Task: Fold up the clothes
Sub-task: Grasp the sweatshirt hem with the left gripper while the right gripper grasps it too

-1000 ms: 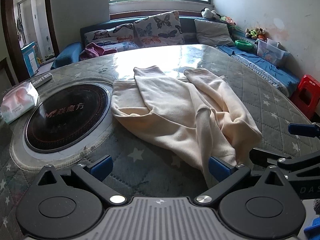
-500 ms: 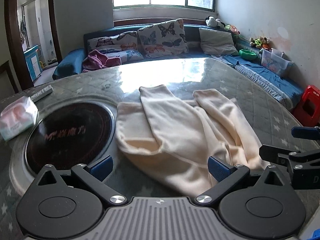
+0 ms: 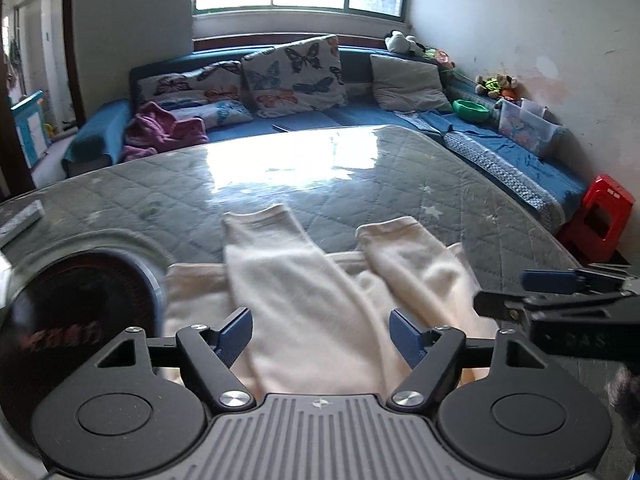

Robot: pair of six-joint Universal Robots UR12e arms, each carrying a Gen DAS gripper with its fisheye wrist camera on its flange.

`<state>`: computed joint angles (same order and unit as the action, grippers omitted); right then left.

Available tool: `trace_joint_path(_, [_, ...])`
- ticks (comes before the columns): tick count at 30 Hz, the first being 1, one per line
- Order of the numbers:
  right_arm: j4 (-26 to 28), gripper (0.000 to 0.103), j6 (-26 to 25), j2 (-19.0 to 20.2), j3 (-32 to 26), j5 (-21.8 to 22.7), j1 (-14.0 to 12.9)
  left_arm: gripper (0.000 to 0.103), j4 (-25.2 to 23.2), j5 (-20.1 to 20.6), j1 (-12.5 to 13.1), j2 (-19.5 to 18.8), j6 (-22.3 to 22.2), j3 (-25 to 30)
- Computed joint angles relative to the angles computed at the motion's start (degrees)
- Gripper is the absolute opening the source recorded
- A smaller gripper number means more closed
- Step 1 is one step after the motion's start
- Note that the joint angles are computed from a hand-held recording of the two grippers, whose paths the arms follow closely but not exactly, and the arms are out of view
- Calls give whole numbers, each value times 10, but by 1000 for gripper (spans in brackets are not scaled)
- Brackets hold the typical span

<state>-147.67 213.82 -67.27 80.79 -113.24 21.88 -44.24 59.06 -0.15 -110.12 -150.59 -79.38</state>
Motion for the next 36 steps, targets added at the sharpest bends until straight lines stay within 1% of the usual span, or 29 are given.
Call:
trace_joint_path(1, [-1,59,-2,2,-2,6,-5,72,-10,0,-3,-5,2,7])
trace_joint_path(3, [-1,55,-6,5,-6,18,-15,66,-31,2,-8,-15,5,22])
trace_joint_path(5, [-5,55,-11,11,-12,25,-22,65,-42,8,-12,-23,7,31])
trace_joint_path(6, [-8,53,-16,14,-15,30,-26,62,-46,11,-14,-26,8,34])
trace_joint_path(8, [-14,51,-23,20,-21,41,-33,61,-53,13,-16,-31,9,40])
trace_joint_path(10, [-18,45,-26,27,-28,54,-39,58,-58,21,-19,-37,6,46])
trace_joint_path(12, [-17,43,-30,33,-35,65,-45,55,-65,28,-21,-43,1,55])
trace_joint_path(15, [-7,41,-33,45,-49,76,-50,53,-62,30,-22,-49,-2,61])
trace_joint_path(18, [-1,34,-33,53,-57,89,-55,51,-64,29,-22,-54,-4,68])
trace_joint_path(20, [1,33,-32,57,-60,96,-56,51,-61,30,-22,-57,-8,72])
trace_joint_path(21, [2,30,-31,59,-61,100,-57,51,-60,32,-22,-59,-11,74])
trace_joint_path(23, [-3,19,-33,60,-60,102,-58,49,-57,35,-23,-62,-14,77])
trace_joint_path(24, [-7,10,-34,60,-59,100,-58,43,-54,35,-23,-62,-14,77])
trace_joint_path(25, [-12,6,-34,59,-57,98,-57,38,-50,36,-23,-63,-14,77])
trace_joint_path(26, [-16,5,-34,58,-55,96,-57,36,-46,37,-23,-63,-14,76])
trace_joint_path(28, [-24,3,-38,55,-52,80,-54,25,-41,34,-22,-64,-16,75])
trace_joint_path(29, [-30,3,-40,52,-49,72,-53,22,-41,30,-20,-64,-18,75])
trace_joint_path(30, [-35,3,-42,50,-47,63,-51,14,-40,26,-19,-64,-19,75])
trace_joint_path(31, [-39,3,-45,47,-44,52,-49,11,-40,22,-18,-64,-21,74])
trace_joint_path(36, [-53,3,-41,20,-19,-10,-38,3,-13,4,-10,-55,-30,59])
